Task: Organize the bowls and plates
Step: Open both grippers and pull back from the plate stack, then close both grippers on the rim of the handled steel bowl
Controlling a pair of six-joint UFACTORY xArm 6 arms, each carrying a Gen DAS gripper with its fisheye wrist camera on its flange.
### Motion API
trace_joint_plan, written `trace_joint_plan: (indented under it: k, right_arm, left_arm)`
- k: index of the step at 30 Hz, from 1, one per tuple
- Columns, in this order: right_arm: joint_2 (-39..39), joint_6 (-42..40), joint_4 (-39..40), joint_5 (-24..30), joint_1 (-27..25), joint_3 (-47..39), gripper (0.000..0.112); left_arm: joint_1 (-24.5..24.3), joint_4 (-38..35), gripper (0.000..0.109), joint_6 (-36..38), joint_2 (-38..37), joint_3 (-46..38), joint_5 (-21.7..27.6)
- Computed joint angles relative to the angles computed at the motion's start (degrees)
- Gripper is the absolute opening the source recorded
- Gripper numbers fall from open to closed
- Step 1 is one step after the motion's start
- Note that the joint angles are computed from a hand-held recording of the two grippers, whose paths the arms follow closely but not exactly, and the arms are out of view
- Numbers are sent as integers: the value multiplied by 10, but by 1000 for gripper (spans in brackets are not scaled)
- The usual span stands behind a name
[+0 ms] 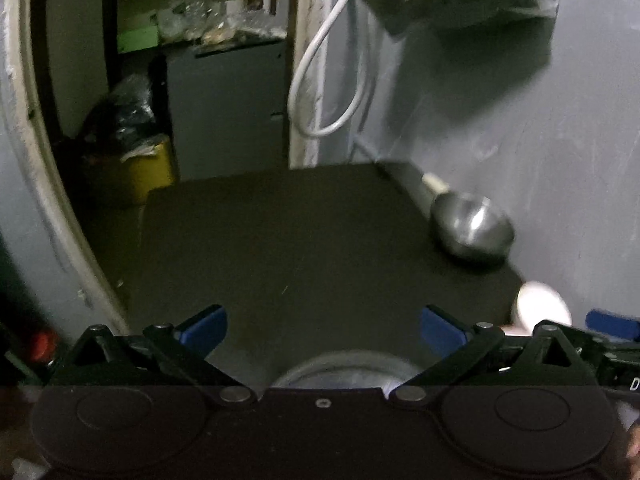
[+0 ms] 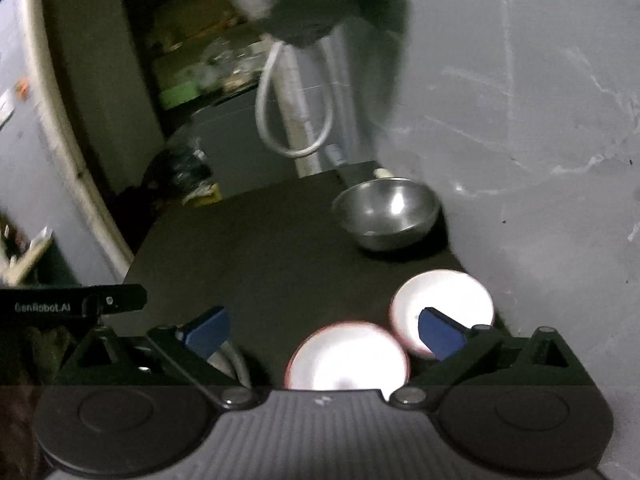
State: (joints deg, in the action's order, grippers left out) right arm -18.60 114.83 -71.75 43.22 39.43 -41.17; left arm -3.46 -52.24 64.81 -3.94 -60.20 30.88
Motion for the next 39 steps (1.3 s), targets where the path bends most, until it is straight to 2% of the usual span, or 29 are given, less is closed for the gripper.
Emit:
trace_joint_plan:
  k: [2,5,8,11,13,16,19,23,26,29,31,32,33,35,39]
  right_arm:
    - [-4,19,-12,-30,-33,4,103]
    - [11,10,-5,-37,-65,-11,103]
    - [40,-13,-9,-20,-82,-34,103]
    - [73,-17,7,-12,-105,-60,103]
    - [82,25,-13,-43,-129,-62,98]
    - [105,65,-25,-89,-165,-72,91]
    - [129,73,-37,-103,-182,-88,86]
    - [155,67,-34,-112,-202,-105,79]
    - [168,53,-25,-122,-213,-112,74]
    - [178,48,-20,-134,-222,-114,68]
    - [178,45,-18,-140,-226,-114,59]
    - [179,49,-22,-149,-231,-114,57]
    - [177,55,-24,-157,-234,-111,54]
    - [173,68,-25,-158,-234,-106,49]
    - [168,78,-33,-169,-240,-98,35]
  left_arm:
    - [-25,28,102,-44,34,-39,-13]
    - [-64,163,102,-176,94,-102,-61]
    - [-87,182,102,-184,154,-177,-55]
    - [-104,192,102,-189,225,-274,-1]
    - [-114,208,102,-202,279,-345,45]
    - [-130,232,102,-224,344,-424,79]
    - [-143,242,97,-250,404,-503,127]
    - [-152,243,91,-261,427,-525,140]
    - [-153,244,81,-281,446,-548,160]
    - [-147,241,62,-301,470,-588,207]
    - [-142,241,30,-323,490,-622,253]
    - [-141,245,25,-339,496,-633,270]
    - [-137,234,16,-347,496,-633,280]
    - [-134,211,13,-355,485,-611,273]
    - [-133,196,12,-332,434,-528,223]
